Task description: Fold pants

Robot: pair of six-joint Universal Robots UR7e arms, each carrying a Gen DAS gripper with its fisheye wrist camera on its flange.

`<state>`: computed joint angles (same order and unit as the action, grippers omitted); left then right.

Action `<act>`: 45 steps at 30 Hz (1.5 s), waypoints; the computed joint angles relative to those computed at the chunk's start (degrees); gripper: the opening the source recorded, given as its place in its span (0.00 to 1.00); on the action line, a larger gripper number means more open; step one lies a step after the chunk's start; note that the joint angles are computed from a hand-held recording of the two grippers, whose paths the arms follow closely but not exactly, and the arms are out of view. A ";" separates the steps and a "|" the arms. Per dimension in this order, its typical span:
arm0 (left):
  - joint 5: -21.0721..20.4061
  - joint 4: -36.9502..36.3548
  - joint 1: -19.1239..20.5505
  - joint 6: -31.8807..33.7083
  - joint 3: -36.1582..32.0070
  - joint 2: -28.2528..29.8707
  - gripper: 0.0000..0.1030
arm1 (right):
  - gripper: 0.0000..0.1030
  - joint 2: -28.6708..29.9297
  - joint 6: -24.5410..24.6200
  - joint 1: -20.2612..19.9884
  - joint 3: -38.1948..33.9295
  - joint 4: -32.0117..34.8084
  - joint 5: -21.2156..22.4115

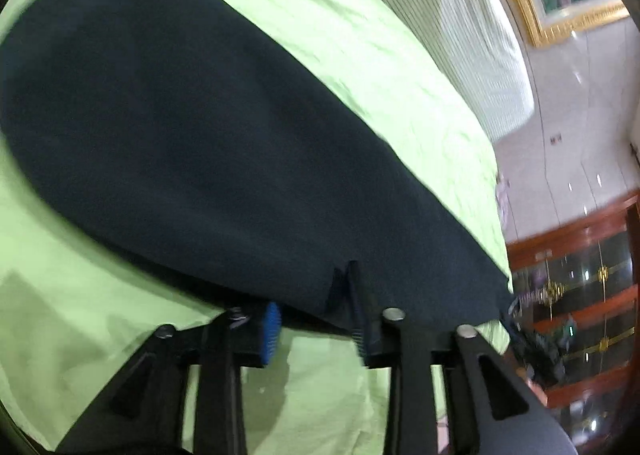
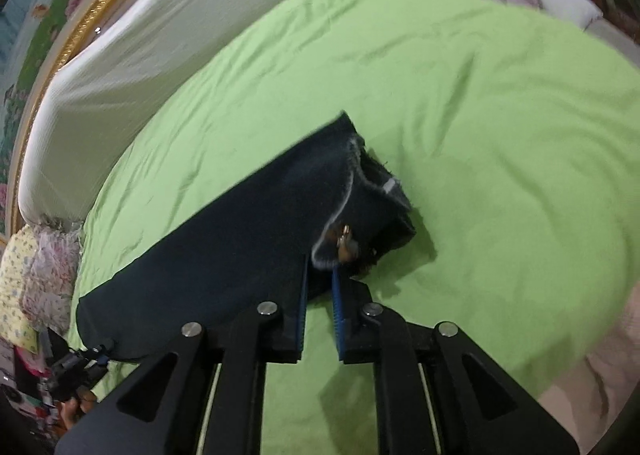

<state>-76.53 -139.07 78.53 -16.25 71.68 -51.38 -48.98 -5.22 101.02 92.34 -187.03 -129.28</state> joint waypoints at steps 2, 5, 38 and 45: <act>-0.14 -1.44 0.74 -0.98 0.52 -1.20 0.41 | 0.12 -0.20 -1.25 1.01 1.70 -2.21 0.96; 2.22 -3.52 1.04 -2.41 1.25 -2.79 0.42 | 0.12 0.67 -4.36 2.27 2.73 -2.47 3.66; 9.42 -13.87 0.21 1.59 9.54 -9.55 0.09 | 0.05 31.80 -37.02 9.00 -33.87 34.22 7.29; 9.90 -10.99 2.11 -1.89 11.09 -10.54 0.16 | 0.22 34.11 -31.58 7.97 -38.12 41.83 6.51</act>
<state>-66.63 -150.07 80.65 -18.14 82.77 -61.92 -14.87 -36.80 108.98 54.22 -145.20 -122.77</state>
